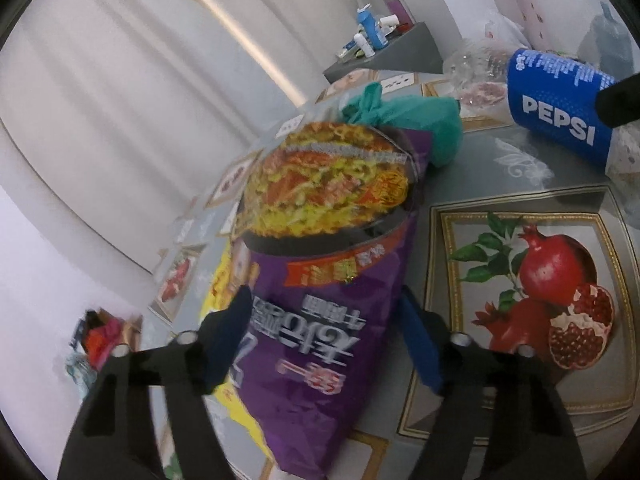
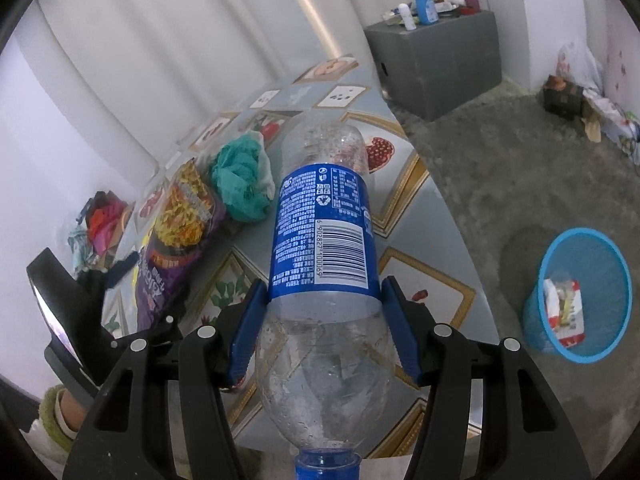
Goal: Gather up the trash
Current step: 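Grasp the purple noodle bag with the left gripper while the right gripper holds the bottle, then carry the noodle bag and Pepsi bottle over the wastebasket with both grippers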
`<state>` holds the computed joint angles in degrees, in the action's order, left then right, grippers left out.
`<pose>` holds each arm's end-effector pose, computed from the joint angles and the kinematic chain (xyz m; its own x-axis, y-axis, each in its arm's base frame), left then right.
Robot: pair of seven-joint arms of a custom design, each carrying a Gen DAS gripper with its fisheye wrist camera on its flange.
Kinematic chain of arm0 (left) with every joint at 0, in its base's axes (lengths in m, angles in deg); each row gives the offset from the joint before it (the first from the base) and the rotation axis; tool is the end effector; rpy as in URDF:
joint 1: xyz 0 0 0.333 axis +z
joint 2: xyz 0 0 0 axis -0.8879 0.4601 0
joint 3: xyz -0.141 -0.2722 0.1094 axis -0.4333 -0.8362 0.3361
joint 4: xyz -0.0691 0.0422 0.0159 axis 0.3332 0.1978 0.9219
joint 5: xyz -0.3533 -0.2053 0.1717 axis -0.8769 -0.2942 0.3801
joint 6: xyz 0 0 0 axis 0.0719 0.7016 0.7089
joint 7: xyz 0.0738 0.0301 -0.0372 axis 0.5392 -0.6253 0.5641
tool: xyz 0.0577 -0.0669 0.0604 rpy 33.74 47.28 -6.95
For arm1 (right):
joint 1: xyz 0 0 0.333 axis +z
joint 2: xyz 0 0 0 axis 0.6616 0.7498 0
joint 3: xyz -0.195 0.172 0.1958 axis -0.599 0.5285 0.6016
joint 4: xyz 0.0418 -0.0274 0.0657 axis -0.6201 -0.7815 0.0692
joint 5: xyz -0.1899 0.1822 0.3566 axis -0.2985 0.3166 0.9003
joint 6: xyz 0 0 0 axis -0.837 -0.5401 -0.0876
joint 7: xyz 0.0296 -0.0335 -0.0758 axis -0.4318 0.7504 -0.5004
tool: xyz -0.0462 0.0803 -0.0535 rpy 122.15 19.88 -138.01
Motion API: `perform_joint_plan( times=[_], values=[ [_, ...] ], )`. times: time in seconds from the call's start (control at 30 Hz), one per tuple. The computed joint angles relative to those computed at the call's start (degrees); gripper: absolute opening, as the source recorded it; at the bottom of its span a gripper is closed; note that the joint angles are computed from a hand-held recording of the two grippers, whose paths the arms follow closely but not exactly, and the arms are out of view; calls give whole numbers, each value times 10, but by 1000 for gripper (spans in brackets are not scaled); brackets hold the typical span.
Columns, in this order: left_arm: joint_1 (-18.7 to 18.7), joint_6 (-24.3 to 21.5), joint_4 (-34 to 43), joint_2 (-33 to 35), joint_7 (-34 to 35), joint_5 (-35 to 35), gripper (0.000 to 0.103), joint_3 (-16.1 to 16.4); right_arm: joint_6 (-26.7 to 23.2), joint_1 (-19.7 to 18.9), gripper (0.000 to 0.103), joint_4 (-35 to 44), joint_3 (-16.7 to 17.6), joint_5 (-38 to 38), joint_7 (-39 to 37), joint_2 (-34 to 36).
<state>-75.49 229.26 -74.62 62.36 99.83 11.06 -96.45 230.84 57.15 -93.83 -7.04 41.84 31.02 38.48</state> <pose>0.5160 -0.3280 0.5709 -0.3702 -0.7527 -0.5444 -0.5021 0.6552 -0.5645 0.5597 0.1296 0.5940 -0.0755 -0.8749 -0.4785 -0.8171 0.3293 -0.4732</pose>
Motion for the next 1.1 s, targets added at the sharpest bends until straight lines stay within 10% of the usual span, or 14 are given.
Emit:
perform_joint_plan(
  times=[0.4, 1.1],
  values=[
    [12, 25, -18, -18, -3, -31, 13, 0, 1, -2, 55, -1, 4, -15, 12, -1],
    [63, 80, -51, -77, -88, 39, 1, -27, 6, -2, 55, -15, 9, -62, 48, -28]
  ],
)
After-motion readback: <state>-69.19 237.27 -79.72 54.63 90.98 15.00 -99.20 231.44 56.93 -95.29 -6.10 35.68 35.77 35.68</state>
